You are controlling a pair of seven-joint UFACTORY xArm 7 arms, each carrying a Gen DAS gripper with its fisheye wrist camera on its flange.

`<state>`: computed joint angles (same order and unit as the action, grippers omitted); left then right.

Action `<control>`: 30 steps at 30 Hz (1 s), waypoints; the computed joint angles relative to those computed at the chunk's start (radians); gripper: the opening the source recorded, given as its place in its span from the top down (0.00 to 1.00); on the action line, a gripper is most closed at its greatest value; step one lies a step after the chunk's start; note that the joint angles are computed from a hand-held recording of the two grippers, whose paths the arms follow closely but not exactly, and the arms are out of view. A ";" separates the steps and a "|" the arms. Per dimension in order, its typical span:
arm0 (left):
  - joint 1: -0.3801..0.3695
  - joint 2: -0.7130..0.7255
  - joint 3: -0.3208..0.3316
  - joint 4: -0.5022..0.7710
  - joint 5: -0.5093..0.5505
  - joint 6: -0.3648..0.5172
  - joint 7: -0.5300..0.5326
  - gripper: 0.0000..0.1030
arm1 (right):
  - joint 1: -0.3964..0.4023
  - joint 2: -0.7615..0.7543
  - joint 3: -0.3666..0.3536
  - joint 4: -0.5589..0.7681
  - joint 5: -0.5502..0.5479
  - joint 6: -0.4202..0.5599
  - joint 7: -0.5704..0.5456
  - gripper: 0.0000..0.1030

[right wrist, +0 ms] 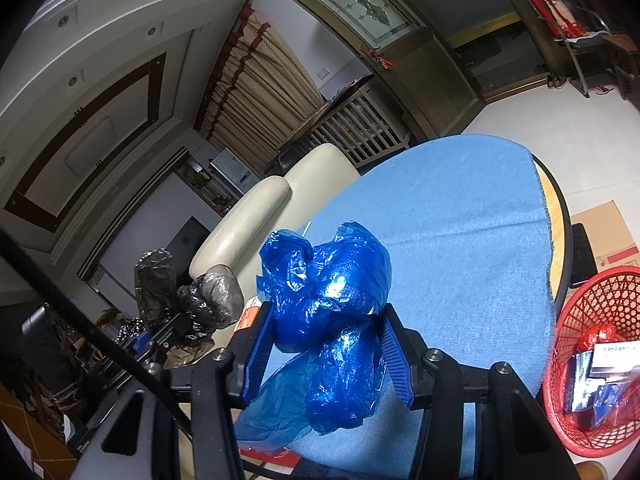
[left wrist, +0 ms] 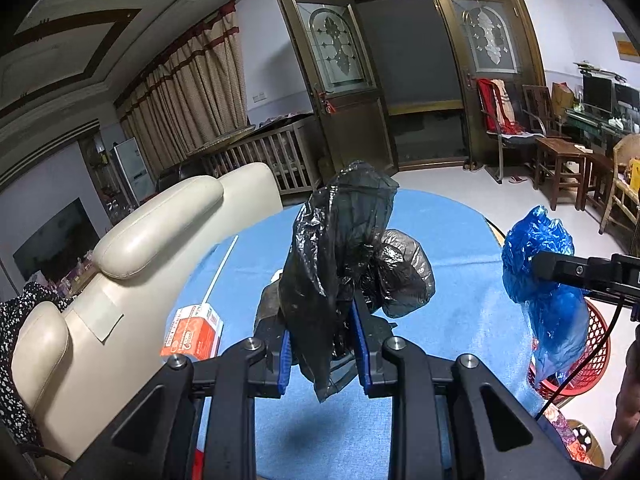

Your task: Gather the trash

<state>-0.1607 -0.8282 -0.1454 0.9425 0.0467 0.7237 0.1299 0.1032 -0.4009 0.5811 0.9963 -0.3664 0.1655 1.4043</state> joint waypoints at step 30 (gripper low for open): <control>-0.029 0.019 -0.001 0.001 -0.002 -0.005 0.051 0.73 | -0.032 -0.110 0.033 -0.073 0.078 -0.004 0.028 0.47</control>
<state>-0.1893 -0.8092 -0.1464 0.9434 0.0450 0.7188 0.1814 0.0716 -0.5107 0.6144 0.9229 -0.2887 0.1616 1.4322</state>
